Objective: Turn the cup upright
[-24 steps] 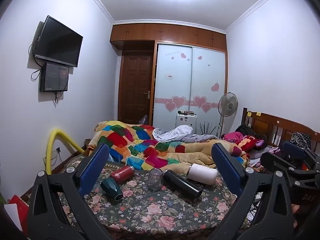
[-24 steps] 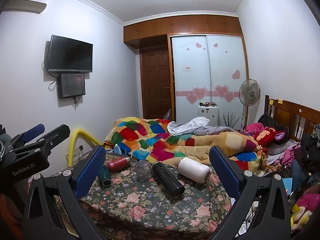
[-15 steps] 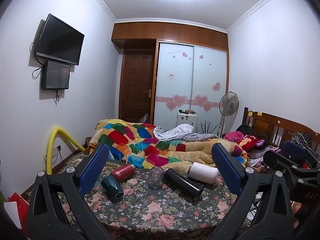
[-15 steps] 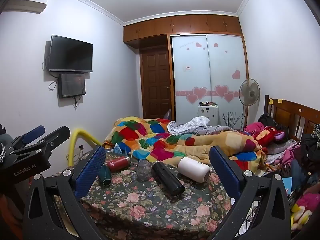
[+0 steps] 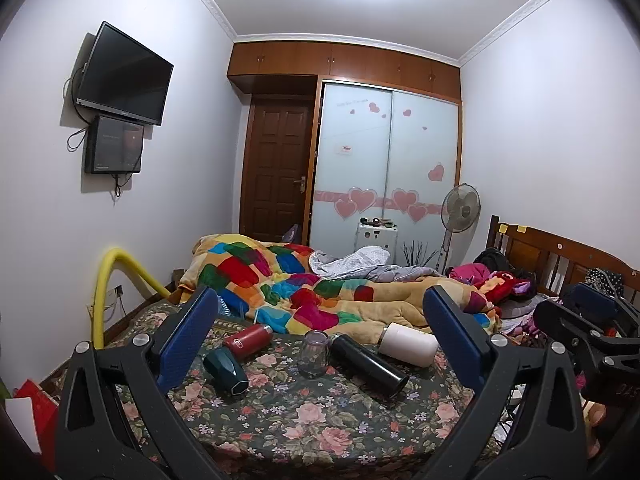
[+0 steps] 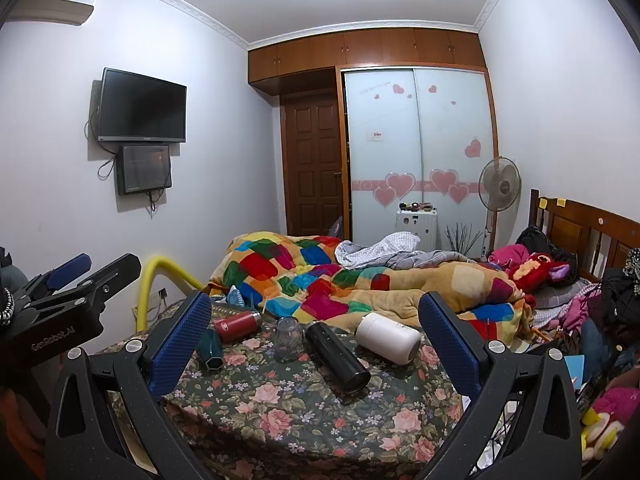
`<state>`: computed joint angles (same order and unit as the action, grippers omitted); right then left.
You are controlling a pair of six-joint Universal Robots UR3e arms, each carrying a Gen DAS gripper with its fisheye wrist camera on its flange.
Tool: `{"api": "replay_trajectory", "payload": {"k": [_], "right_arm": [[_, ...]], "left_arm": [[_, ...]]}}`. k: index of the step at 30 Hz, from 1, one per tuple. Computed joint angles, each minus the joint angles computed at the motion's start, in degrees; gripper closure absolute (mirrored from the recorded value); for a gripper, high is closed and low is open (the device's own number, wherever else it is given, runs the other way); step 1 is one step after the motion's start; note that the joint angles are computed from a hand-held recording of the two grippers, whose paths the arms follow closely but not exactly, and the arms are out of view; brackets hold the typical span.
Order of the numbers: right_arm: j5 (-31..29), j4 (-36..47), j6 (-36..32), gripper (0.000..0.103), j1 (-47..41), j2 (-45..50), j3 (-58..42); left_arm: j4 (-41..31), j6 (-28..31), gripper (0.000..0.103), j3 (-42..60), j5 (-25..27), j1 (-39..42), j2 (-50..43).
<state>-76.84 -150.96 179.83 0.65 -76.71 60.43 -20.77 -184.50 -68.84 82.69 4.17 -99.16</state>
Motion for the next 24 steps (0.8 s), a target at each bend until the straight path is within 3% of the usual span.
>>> {"api": "replay_trajectory", "payload": {"k": [24], "right_arm": [[0.0,0.5,-0.1,0.0,0.0,0.0,-0.2]], "left_arm": [[-0.2,-0.4,0.0,-0.3,-0.8,0.5,0.1]]}}
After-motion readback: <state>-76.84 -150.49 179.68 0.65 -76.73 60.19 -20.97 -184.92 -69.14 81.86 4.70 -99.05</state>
